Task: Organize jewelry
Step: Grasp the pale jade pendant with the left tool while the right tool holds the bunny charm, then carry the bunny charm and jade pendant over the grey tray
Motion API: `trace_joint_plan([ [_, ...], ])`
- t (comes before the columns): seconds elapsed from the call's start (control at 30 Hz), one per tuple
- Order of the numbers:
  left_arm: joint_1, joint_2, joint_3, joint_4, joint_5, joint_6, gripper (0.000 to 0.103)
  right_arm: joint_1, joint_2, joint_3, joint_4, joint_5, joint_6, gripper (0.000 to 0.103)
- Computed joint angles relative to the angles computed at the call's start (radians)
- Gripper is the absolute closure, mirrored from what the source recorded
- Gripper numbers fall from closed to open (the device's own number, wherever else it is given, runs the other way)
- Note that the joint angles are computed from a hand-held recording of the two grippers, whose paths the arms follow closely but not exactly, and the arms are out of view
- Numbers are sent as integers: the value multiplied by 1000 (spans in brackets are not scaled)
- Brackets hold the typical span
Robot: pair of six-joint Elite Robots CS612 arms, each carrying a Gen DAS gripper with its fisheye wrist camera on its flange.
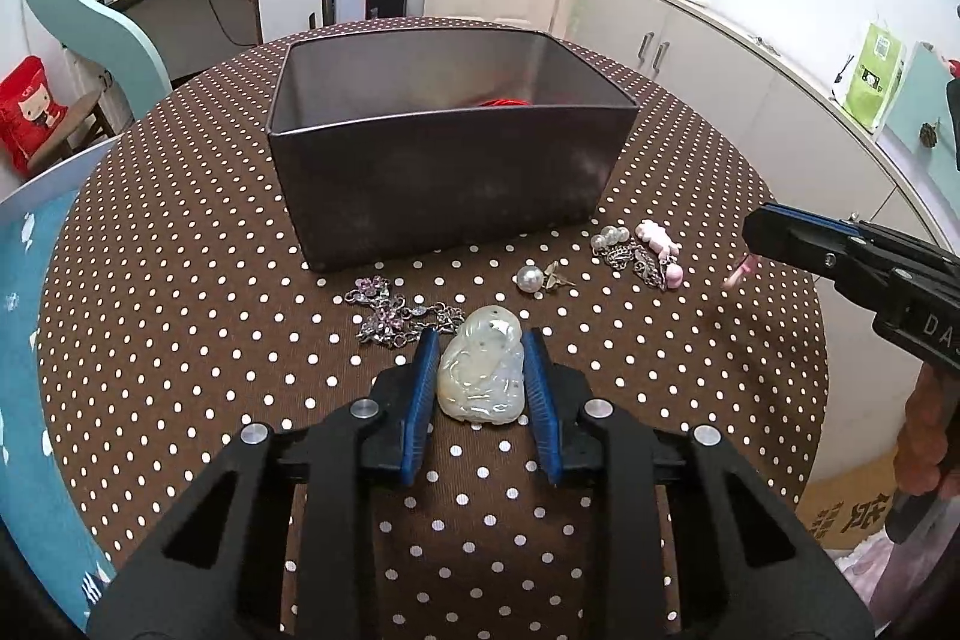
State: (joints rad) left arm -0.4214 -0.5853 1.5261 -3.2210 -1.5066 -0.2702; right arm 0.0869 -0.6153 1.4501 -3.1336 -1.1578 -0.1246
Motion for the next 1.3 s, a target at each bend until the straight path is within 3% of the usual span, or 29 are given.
trace_joint_plan([
  [0.4,-2,-23,30,-80,43,-9,75,11,-4,-14,-4,4,-52,88],
  [0.87,11,-32,-13,-183,96,15,75,39,44,-170,27,19,-127,88],
  [1.3,34,19,-141,-99,39,6,75,56,104,-291,187,7,-162,88],
])
